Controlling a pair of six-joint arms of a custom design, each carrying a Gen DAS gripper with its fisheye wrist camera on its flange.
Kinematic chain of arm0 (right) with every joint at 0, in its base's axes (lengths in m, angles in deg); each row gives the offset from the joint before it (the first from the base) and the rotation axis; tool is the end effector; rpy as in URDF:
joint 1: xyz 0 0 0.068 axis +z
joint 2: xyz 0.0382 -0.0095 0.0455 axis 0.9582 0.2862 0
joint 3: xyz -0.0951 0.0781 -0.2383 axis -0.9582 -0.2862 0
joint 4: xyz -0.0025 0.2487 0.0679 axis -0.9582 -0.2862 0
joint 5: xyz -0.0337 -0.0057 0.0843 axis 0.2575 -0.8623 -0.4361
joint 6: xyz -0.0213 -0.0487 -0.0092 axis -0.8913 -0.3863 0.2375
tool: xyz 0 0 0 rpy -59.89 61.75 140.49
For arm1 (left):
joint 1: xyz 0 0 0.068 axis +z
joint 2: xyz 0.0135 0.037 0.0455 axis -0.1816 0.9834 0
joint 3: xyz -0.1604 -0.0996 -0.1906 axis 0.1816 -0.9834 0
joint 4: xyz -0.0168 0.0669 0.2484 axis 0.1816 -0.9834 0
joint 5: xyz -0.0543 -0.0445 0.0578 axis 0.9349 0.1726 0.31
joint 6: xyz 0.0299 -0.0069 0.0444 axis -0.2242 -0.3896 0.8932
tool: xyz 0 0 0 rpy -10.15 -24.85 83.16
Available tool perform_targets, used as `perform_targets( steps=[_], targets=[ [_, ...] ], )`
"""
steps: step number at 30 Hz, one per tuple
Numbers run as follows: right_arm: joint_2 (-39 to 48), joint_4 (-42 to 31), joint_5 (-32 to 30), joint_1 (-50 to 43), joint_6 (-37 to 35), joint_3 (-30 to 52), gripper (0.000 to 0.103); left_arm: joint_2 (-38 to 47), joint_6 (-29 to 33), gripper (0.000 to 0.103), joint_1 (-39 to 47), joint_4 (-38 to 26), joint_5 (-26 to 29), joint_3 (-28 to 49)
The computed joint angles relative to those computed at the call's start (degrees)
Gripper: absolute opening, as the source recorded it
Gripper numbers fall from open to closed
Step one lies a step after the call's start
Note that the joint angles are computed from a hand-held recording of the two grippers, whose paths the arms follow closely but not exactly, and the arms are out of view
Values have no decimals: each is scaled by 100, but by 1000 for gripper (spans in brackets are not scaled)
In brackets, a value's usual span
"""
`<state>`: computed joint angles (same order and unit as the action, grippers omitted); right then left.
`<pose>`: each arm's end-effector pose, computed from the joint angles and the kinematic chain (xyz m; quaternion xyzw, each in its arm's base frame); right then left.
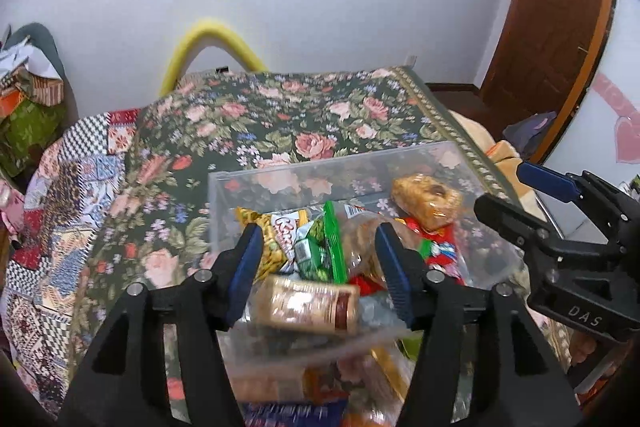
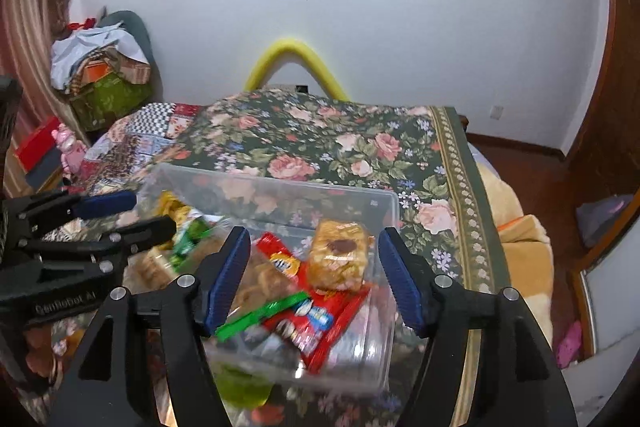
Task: Organize snacks
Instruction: 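Carry both packs into the clear box and release them, then grasp the purple-labelled bar with right tool while left grasps orange green-labelled bag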
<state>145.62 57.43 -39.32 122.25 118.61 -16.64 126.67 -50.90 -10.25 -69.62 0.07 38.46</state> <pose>0.2103 0.2096 0.3088 -0.0143 0.8750 0.0407 0.4822 0.2897 -0.0111 0.2984 0.1891 0.9070 -0.1134 0.3587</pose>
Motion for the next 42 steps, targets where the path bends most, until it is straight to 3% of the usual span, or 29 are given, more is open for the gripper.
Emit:
perform_targets(
  steps=[3, 7, 14, 19, 24, 28, 35, 42],
  targets=[
    [-216, -180, 357, 447, 211, -79, 71, -590, 293, 66, 325, -259, 275, -220],
    [-395, -616, 931, 1217, 678, -112, 74, -1311, 839, 67, 875, -778, 607, -497],
    [-326, -1259, 1429, 2294, 1959, -235, 78, -2012, 2194, 67, 2463, -2235, 1602, -729],
    [34, -1283, 1144, 2651, 2624, -420, 78, -2240, 3484, 67, 3590, -2959, 1917, -1106],
    [670, -1139, 714, 2847, 3041, -421, 78, -2460, 4790, 67, 4609, -3249, 1972, -1731],
    [1149, -695, 101, 2772, 3055, -456, 78, -2442, 5384, 67, 5144, -3316, 1863, -2166],
    [1562, -697, -107, 2867, 3082, -363, 78, -2363, 5602, 67, 5336, -3471, 1791, -2461],
    [843, -809, -39, 3028, 3370, -1094, 78, -2714, 4815, 67, 4602, -3331, 1816, -2621]
  ],
)
